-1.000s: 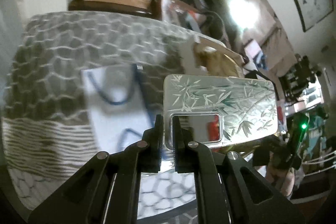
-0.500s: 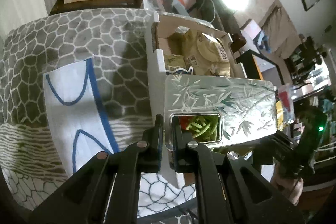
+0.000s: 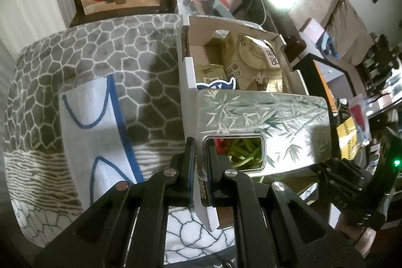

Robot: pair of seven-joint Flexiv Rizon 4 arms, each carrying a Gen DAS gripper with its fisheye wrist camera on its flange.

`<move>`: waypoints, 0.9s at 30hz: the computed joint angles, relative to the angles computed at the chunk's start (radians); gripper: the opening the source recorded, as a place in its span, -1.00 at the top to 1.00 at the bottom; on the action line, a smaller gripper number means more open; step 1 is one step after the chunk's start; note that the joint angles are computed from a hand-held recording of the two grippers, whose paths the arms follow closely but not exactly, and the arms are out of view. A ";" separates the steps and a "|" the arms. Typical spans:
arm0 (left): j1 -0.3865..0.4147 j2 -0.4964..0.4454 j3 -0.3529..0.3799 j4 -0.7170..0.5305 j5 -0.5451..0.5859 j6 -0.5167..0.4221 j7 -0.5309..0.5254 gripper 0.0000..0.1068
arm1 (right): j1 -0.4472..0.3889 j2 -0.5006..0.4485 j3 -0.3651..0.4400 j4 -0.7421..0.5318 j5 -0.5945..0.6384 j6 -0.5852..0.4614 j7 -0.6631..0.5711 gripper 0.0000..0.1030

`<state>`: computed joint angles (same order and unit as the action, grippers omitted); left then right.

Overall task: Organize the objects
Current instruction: 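Carry the silver case with the left gripper over the box, then lower the silver case into the box and open the left gripper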

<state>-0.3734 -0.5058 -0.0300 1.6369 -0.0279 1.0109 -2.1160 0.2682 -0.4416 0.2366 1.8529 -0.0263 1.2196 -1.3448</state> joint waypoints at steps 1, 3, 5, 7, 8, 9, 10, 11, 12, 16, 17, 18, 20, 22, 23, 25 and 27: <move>-0.006 -0.002 0.006 -0.009 0.010 -0.011 -0.005 0.87 | -0.016 -0.004 0.021 -0.005 0.023 0.007 -0.020 0.69; -0.024 -0.006 0.022 -0.029 0.040 -0.035 -0.023 0.87 | 0.000 0.001 0.002 0.005 0.007 0.017 -0.007 0.70; -0.031 -0.006 0.028 -0.039 0.059 -0.053 -0.035 0.87 | 0.019 0.005 -0.018 0.016 -0.020 0.026 0.011 0.71; -0.043 -0.007 0.035 -0.052 0.082 -0.072 -0.053 0.87 | 0.020 0.006 -0.018 0.018 -0.028 0.028 0.016 0.71; -0.048 -0.007 0.036 -0.057 0.092 -0.081 -0.062 0.87 | 0.018 0.006 -0.015 0.018 -0.025 0.027 0.018 0.71; -0.048 -0.008 0.032 -0.060 0.095 -0.084 -0.064 0.87 | 0.015 0.006 -0.010 0.019 -0.021 0.029 0.018 0.71; -0.050 -0.009 0.030 -0.065 0.097 -0.090 -0.070 0.87 | 0.010 0.006 -0.004 0.017 -0.015 0.029 0.017 0.71; -0.054 -0.011 0.031 -0.070 0.102 -0.096 -0.080 0.87 | 0.007 0.005 0.000 0.016 -0.010 0.029 0.017 0.71; -0.058 -0.014 0.029 -0.076 0.105 -0.102 -0.089 0.86 | 0.005 0.005 0.001 0.015 -0.006 0.029 0.017 0.71; -0.080 -0.028 0.040 -0.104 0.135 -0.136 -0.135 0.86 | 0.000 0.002 0.005 0.011 0.004 0.030 0.019 0.71; -0.077 -0.029 0.036 -0.100 0.131 -0.133 -0.142 0.86 | -0.003 0.002 0.008 0.010 0.008 0.031 0.016 0.71; -0.073 -0.029 0.032 -0.095 0.127 -0.132 -0.146 0.86 | -0.005 0.001 0.010 0.009 0.011 0.033 0.014 0.71; -0.075 -0.023 0.034 -0.083 0.139 -0.116 -0.153 0.86 | -0.012 -0.001 0.018 0.007 0.020 0.036 0.003 0.69; -0.084 -0.020 0.040 -0.086 0.156 -0.127 -0.165 0.84 | -0.015 -0.001 0.021 0.007 0.026 0.037 -0.004 0.69; -0.088 -0.020 0.041 -0.092 0.164 -0.137 -0.167 0.82 | -0.016 -0.001 0.023 0.006 0.030 0.035 -0.005 0.69; -0.088 -0.017 0.036 -0.099 0.168 -0.164 -0.162 0.58 | -0.021 -0.002 0.029 0.003 0.040 0.032 -0.013 0.68; -0.074 -0.001 0.027 -0.072 0.156 -0.122 -0.163 0.30 | -0.021 -0.003 0.030 0.001 0.046 0.032 -0.017 0.68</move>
